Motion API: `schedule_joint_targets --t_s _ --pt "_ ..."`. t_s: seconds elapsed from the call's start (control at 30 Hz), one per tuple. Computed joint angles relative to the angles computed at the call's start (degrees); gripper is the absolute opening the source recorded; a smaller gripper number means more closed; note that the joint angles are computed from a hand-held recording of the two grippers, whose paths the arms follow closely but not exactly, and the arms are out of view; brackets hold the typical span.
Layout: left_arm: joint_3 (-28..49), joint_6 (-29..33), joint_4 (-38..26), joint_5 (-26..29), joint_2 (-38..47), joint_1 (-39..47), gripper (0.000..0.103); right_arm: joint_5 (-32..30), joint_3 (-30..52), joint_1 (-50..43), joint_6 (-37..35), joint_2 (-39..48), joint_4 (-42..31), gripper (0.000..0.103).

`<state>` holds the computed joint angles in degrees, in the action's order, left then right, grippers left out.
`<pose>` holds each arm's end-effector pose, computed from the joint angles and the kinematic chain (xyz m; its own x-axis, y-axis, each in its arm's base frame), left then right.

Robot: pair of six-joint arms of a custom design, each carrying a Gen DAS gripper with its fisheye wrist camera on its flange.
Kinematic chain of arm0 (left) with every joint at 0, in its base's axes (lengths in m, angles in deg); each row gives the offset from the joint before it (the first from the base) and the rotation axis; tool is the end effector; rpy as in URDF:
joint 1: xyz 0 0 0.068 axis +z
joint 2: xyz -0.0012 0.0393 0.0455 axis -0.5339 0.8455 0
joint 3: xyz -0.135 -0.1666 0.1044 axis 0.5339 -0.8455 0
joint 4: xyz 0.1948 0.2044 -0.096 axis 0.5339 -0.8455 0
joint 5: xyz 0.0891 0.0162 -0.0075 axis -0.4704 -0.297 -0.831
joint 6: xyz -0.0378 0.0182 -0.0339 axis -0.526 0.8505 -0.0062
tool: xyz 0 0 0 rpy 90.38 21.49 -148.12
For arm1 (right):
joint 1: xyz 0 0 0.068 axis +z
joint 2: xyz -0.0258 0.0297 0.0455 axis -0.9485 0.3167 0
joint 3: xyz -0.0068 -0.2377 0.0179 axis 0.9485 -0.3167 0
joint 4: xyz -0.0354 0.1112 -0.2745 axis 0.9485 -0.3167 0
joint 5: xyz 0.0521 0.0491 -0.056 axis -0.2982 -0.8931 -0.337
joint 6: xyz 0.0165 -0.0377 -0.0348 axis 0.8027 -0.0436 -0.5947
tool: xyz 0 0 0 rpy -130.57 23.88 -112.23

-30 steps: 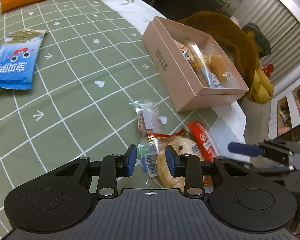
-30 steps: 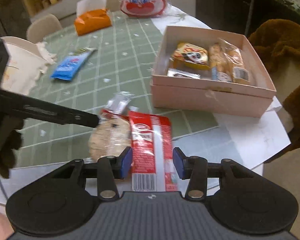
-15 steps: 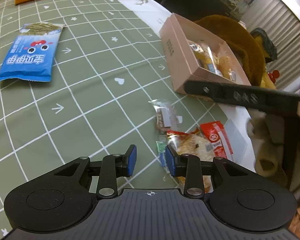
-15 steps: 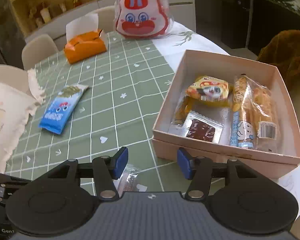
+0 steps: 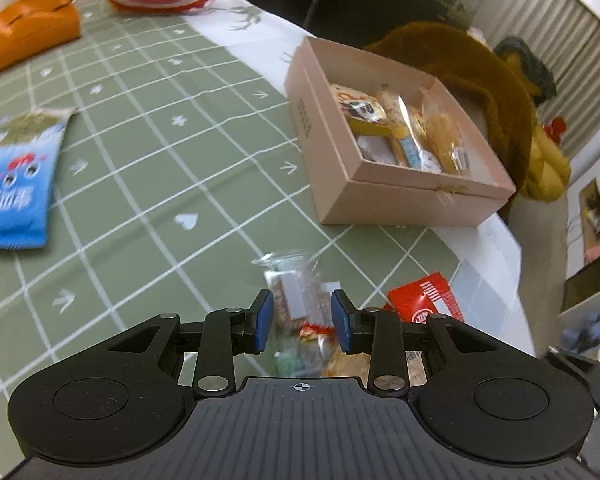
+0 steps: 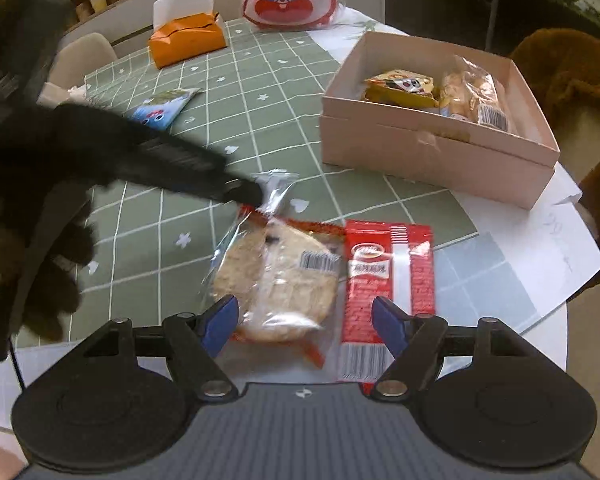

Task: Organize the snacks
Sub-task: 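Grasp the small clear packet with the left tool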

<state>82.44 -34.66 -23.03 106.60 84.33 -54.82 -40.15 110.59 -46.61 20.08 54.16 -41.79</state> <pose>0.3934 -0.1747 0.1287 -0.7889 0.3285 -0.5194 0.5091 0.8228 -0.2528 0.2237 0.0966 0.1453 -0.8134 0.0891 -0.5748 0.0346 0.9939 0.1050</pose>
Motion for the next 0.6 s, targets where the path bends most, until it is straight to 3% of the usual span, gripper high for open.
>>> schedule_joint_targets --t_s 0.17,0.33,0.6 --pt "2.48 2.74 0.09 -5.36 2.50 -3.22 0.042 3.15 0.36 2.89 2.17 1.43 0.38 0.074" --pt "-0.34 6.98 1.64 -4.50 0.58 -1.17 0.043 9.08 0.80 3.64 2.07 3.07 -0.39 0.075" --pt "-3.72 8.29 0.31 -1.74 -2.49 5.78 0.043 5.31 -0.08 -0.88 2.93 3.35 2.75 0.075"
